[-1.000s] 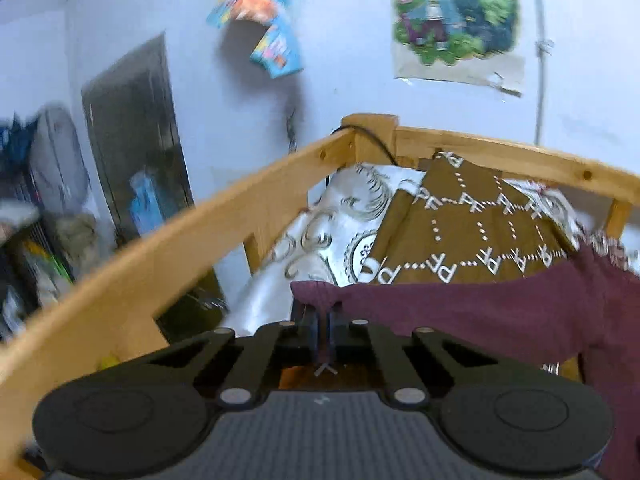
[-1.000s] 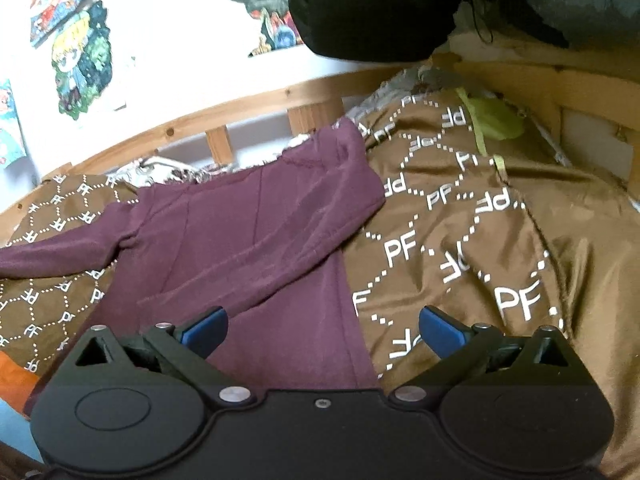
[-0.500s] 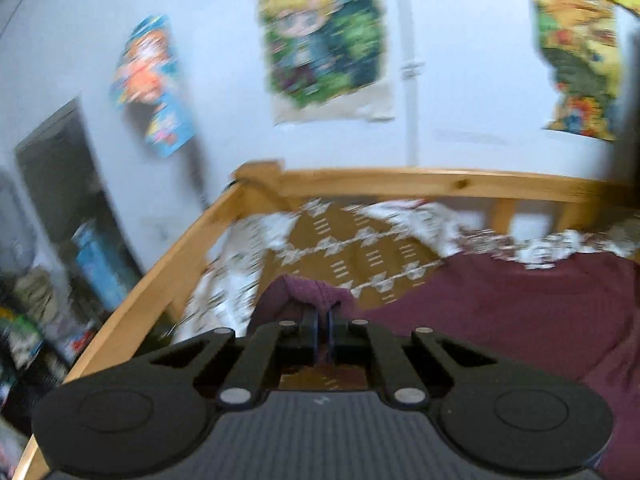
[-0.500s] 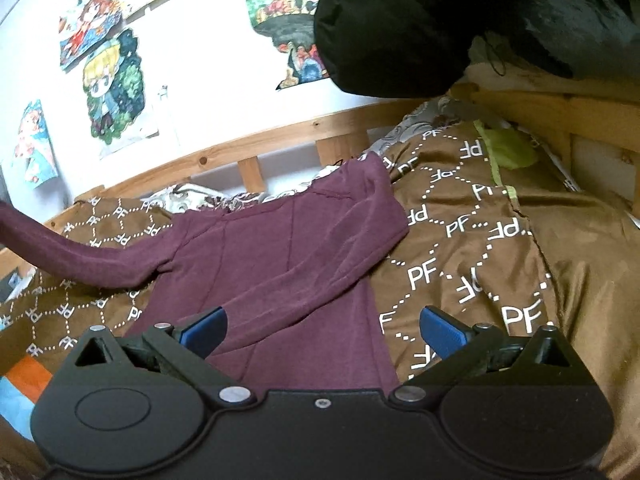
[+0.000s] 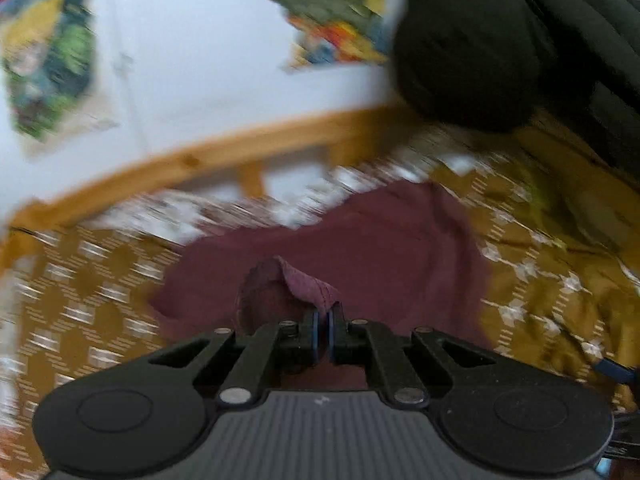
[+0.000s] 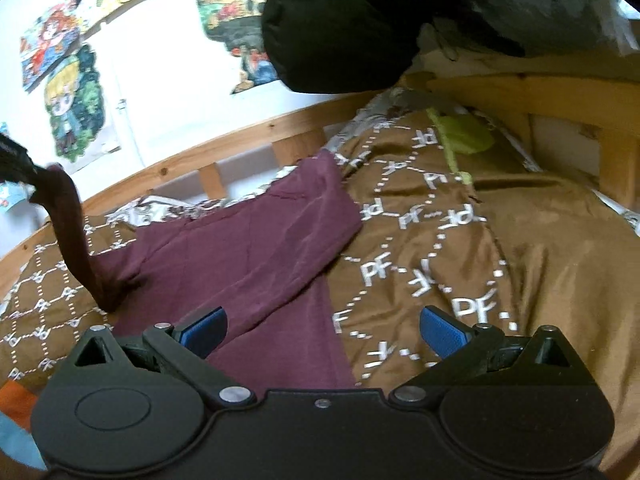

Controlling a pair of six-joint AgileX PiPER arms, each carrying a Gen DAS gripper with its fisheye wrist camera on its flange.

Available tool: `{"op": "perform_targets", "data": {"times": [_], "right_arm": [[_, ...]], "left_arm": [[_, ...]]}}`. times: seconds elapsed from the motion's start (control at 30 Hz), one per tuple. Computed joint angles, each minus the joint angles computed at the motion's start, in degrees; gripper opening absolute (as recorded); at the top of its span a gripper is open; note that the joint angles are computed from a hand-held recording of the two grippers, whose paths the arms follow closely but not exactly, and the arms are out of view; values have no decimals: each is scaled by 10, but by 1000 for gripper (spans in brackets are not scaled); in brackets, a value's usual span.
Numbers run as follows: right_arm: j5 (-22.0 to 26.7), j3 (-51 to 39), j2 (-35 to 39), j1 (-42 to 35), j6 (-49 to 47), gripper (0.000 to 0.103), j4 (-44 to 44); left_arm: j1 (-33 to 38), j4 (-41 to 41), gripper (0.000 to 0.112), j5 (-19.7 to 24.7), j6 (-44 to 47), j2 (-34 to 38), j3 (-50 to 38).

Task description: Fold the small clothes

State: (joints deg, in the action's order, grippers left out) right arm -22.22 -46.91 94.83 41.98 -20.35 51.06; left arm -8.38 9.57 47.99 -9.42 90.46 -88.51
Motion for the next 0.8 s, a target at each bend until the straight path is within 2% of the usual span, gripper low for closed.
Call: {"op": "perform_targets", "data": {"times": [0.2,0.33,0.43,0.47,0.5,0.6,0.67,0.8], "right_arm": [[-15,10,11,-38,16,102,-5],[-31,10,25,-63,21,102,-9],[-41,11,39,-73,51,102,-40],[-48,10,43,-70,46,102,-39],[-54,8,48,-66,35,102,-36],[-69,5,60,-56,31,102,-51],[-73,-1,68,-48,23,102,-53],[-89,-7,80,-29,2,102,-49]], "left_arm": [[-43,-64,4,-44,-14,80,38],[-38,-100,6,-80,25,90,80],[-24,-186,29,-114,104,77,124],[-18,-214,46,-118,131,71,136],[-12,-240,58,-123,159,65,148],[0,-287,71,-139,223,41,182],[10,-307,86,-150,251,18,206],[46,-308,93,-166,253,-17,248]]}}
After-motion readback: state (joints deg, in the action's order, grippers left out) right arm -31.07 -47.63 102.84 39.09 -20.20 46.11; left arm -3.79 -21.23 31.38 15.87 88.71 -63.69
